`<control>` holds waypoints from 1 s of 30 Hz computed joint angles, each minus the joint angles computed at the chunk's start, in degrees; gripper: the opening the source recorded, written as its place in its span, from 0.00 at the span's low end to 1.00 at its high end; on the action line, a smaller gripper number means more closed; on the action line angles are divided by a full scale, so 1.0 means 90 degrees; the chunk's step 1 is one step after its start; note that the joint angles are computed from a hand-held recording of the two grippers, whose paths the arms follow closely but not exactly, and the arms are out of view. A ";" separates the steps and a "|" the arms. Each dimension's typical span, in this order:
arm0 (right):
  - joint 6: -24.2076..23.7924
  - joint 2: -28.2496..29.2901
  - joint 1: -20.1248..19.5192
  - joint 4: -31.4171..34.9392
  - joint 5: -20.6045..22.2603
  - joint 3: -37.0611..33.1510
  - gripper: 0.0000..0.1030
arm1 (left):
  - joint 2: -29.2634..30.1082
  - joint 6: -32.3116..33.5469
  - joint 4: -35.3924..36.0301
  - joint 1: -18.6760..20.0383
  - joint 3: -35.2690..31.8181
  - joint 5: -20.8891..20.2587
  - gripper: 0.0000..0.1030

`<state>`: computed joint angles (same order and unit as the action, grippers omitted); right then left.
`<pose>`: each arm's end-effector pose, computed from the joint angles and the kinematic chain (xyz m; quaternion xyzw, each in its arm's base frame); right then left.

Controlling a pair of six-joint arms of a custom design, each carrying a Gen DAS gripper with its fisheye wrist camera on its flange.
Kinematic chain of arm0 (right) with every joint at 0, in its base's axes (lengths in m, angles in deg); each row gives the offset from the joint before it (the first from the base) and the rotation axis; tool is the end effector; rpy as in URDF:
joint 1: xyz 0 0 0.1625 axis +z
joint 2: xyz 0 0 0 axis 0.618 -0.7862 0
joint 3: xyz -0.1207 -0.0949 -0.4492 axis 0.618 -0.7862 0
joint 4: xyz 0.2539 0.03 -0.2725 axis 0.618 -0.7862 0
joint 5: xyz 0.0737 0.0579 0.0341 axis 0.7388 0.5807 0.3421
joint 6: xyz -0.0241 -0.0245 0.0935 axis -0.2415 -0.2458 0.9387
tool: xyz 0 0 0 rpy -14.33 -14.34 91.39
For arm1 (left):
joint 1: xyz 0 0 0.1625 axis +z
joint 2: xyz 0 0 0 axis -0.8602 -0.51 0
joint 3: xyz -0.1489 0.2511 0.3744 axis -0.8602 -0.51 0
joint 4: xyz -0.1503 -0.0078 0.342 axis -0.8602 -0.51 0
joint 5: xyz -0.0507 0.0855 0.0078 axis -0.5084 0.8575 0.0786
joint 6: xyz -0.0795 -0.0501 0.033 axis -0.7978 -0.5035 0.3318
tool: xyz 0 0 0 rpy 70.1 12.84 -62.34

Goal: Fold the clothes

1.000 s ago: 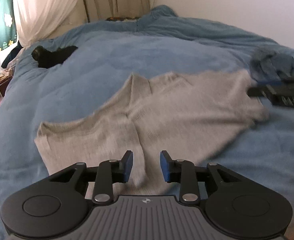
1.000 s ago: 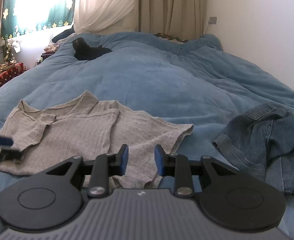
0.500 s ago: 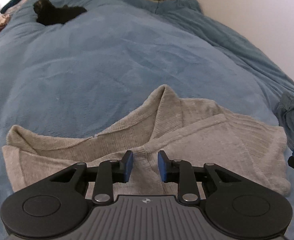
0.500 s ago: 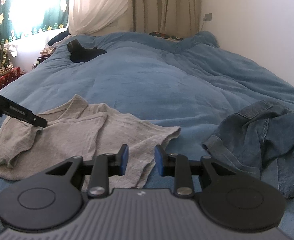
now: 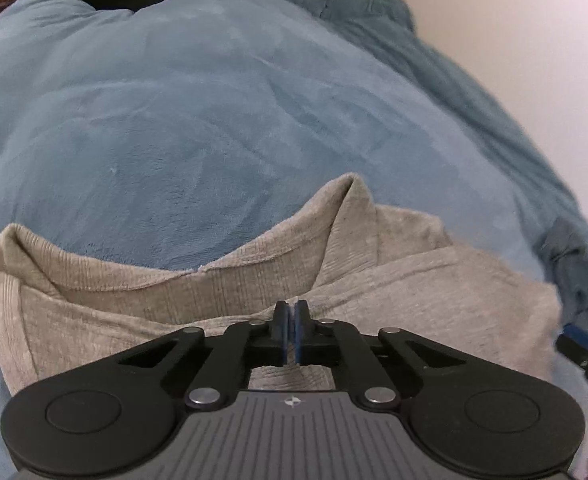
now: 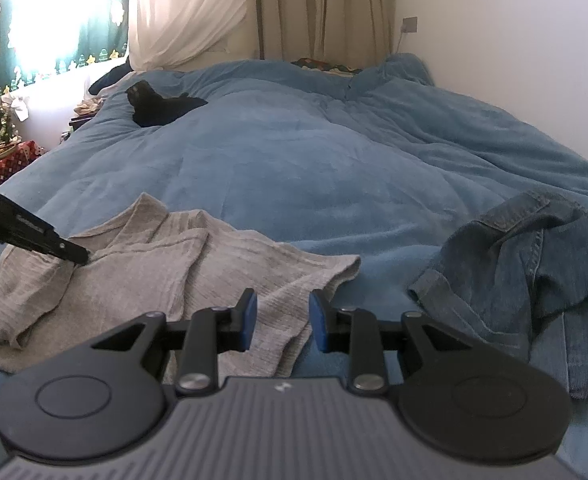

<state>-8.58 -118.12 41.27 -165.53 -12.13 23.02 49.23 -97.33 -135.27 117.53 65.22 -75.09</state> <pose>-0.0225 -0.7578 0.3553 0.2333 -0.8291 0.4043 0.3077 -0.3038 -0.8493 -0.0510 0.0626 0.9323 -0.3084 0.1781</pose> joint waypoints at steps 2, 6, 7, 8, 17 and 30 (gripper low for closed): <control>0.0008 0.0004 0.0011 0.0003 -0.0005 -0.0007 0.30 | -0.0164 -0.0145 -0.0383 0.0039 0.0336 -0.0331 0.03; -0.0035 0.0010 0.0036 -0.0033 -0.0032 0.0013 0.30 | -0.0327 -0.0427 -0.0993 0.0119 0.0667 -0.0991 0.03; -0.0038 0.0008 0.0040 -0.0040 -0.0042 0.0020 0.30 | -0.0301 -0.0466 -0.1006 0.0130 0.0610 -0.1049 0.03; -0.0037 0.0003 0.0043 -0.0043 -0.0044 0.0032 0.30 | -0.0274 -0.0505 -0.1016 0.0141 0.0549 -0.1107 0.03; -0.0060 -0.0039 0.0063 -0.0089 -0.0025 0.0100 0.30 | -0.0101 -0.1048 -0.0443 0.0285 0.0212 -0.1319 0.08; -0.0100 -0.0140 0.0095 -0.0166 0.0118 0.0325 0.30 | -0.0734 -0.0831 -0.1495 0.0056 0.1522 -0.1436 0.27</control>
